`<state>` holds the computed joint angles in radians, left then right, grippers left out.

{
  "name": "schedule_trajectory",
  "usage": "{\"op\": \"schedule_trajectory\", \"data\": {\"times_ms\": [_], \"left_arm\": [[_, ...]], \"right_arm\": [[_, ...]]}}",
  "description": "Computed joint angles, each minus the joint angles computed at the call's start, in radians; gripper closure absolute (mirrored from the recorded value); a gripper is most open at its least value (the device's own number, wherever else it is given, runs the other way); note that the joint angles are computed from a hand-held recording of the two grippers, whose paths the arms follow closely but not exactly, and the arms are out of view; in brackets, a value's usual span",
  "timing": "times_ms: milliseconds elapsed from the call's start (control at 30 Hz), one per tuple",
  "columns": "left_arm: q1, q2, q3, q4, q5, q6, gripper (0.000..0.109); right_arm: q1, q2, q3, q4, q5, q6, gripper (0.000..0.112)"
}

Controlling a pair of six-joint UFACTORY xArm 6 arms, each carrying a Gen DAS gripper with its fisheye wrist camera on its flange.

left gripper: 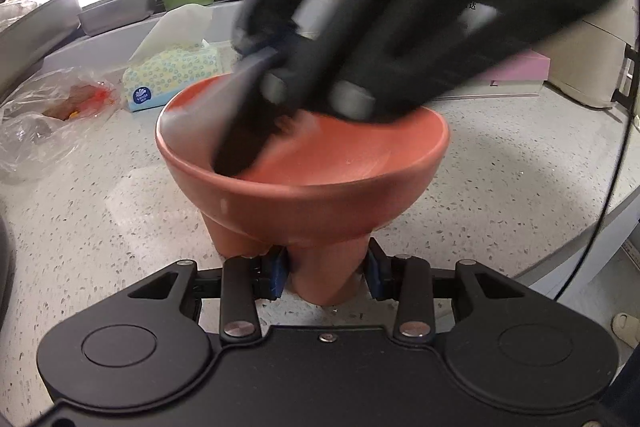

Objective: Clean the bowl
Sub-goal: 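Wipe the bowl's interior with the tissue, right gripper, while the left gripper steadies the foot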

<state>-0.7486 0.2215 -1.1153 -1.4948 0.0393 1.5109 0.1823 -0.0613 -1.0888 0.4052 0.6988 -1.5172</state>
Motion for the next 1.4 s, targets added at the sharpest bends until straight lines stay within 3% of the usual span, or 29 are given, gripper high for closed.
{"op": "schedule_trajectory", "data": {"times_ms": [167, 567, 767, 933, 1067, 1167, 1400], "left_arm": [[-0.005, -0.004, 0.006, 0.017, -0.005, -0.039, 0.071], [0.029, 0.008, 0.001, 0.14, 0.005, -0.161, 0.07], [0.045, 0.033, -0.017, 0.278, 0.0, -0.291, 0.07], [0.044, 0.048, -0.019, 0.393, -0.028, -0.43, 0.07], [0.034, 0.039, 0.004, 0.438, -0.065, -0.495, 0.07], [0.03, 0.02, 0.017, 0.379, -0.074, -0.459, 0.07], [0.03, -0.019, 0.061, 0.423, -0.113, -0.53, 0.07]], "right_arm": [[-0.019, 0.041, -0.018, 0.006, -0.111, 0.051, 0.108], [-0.1, 0.025, -0.012, -0.147, -0.066, 0.082, 0.108], [-0.099, -0.034, 0.045, -0.076, -0.018, 0.032, 0.108], [-0.062, -0.053, 0.072, 0.004, -0.029, 0.017, 0.108], [-0.039, -0.046, 0.079, 0.048, -0.099, 0.029, 0.108], [-0.021, -0.025, 0.089, 0.07, -0.229, 0.059, 0.108], [-0.043, 0.0, 0.089, 0.042, -0.261, 0.109, 0.108]]}}
